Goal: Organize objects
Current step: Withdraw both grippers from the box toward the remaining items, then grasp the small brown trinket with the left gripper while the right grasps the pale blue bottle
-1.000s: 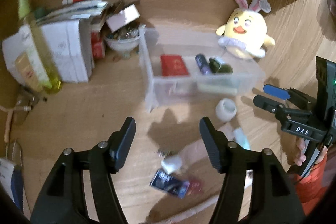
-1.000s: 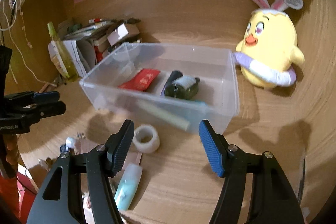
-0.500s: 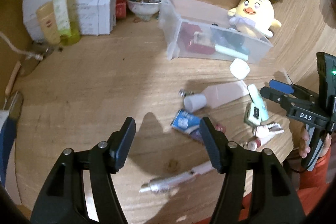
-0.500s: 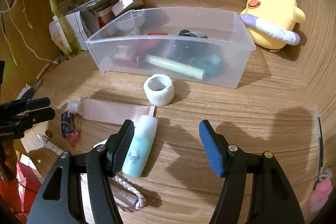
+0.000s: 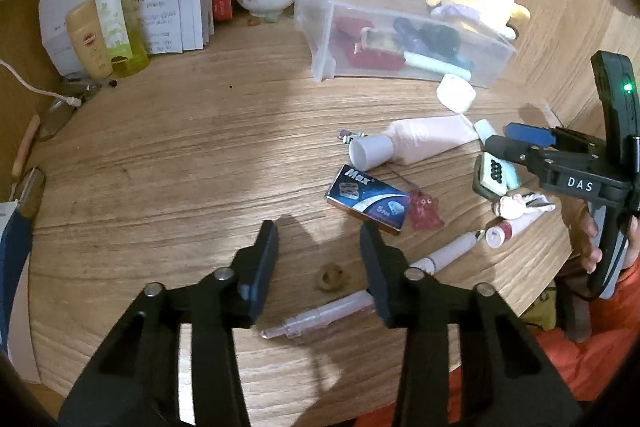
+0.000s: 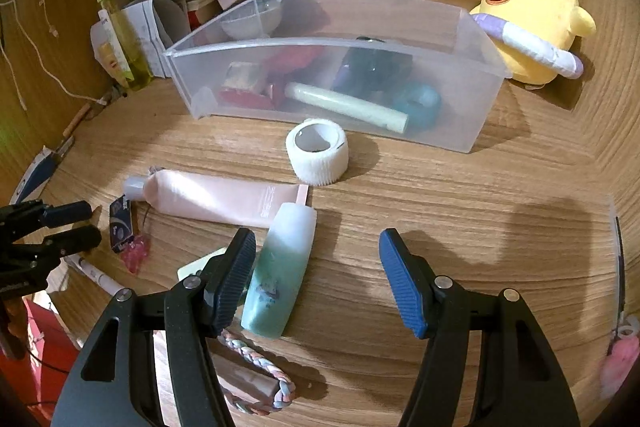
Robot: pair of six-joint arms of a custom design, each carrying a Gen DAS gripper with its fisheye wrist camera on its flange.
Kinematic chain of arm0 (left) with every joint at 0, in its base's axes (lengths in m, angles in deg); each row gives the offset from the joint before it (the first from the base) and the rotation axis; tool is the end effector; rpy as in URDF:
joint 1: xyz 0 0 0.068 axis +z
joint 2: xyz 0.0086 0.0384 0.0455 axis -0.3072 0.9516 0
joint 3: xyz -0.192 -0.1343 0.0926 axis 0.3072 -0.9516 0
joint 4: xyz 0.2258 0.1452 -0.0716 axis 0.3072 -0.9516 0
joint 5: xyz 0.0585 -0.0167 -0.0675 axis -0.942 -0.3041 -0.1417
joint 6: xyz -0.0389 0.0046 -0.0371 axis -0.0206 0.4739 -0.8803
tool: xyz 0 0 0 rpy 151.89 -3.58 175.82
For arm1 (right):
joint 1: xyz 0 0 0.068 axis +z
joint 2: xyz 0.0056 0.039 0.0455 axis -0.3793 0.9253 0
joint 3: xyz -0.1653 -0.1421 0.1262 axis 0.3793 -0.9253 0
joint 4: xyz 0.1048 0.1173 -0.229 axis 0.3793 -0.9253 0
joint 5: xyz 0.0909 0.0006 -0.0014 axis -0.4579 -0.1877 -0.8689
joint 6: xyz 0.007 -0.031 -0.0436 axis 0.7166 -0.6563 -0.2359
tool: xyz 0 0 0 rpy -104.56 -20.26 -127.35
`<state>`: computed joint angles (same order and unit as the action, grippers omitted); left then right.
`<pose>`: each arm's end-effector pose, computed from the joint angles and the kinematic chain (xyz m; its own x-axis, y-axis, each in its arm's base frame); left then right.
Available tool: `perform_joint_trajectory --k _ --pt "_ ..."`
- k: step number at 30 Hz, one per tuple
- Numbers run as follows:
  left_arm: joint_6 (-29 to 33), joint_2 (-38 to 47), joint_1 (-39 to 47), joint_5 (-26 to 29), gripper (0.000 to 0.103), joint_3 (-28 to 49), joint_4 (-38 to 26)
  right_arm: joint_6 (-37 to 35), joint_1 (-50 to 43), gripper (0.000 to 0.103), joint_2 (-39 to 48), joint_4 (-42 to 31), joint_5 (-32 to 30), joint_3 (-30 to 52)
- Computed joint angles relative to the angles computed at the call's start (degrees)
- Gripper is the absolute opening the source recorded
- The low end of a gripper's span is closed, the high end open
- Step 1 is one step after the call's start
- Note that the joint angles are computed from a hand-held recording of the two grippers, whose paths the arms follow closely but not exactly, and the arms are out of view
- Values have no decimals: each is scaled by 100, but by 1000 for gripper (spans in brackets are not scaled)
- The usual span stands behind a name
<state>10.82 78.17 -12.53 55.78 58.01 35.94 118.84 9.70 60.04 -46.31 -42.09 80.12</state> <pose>0.3264 0.0136 0.0988 -0.6736 0.4523 -0.5845 0.6220 0.7742 -0.1176 0.2589 0.1478 0.1001 -0.7720 0.1486 -0.6180 0.1174 0.9889 0.0911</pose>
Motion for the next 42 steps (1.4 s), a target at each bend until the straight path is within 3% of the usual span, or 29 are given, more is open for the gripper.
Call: perform_joint_trajectory --k 11,16,21,31,42 --pt "323 30 262 196 33 99 -351 -6 89 55 113 -151 225 85" --pt "327 16 368 213 11 64 -312 -45 172 38 130 -177 341 106" --pt "235 3 428 220 11 7 -164 -68 192 23 160 -180 430 132" --pt "-266 136 370 640 11 454 -115 39 126 23 -94 -60 478 -95" --pt "-876 -103 -87 887 11 753 79 -149 -82 23 -995 -60 734 -356"
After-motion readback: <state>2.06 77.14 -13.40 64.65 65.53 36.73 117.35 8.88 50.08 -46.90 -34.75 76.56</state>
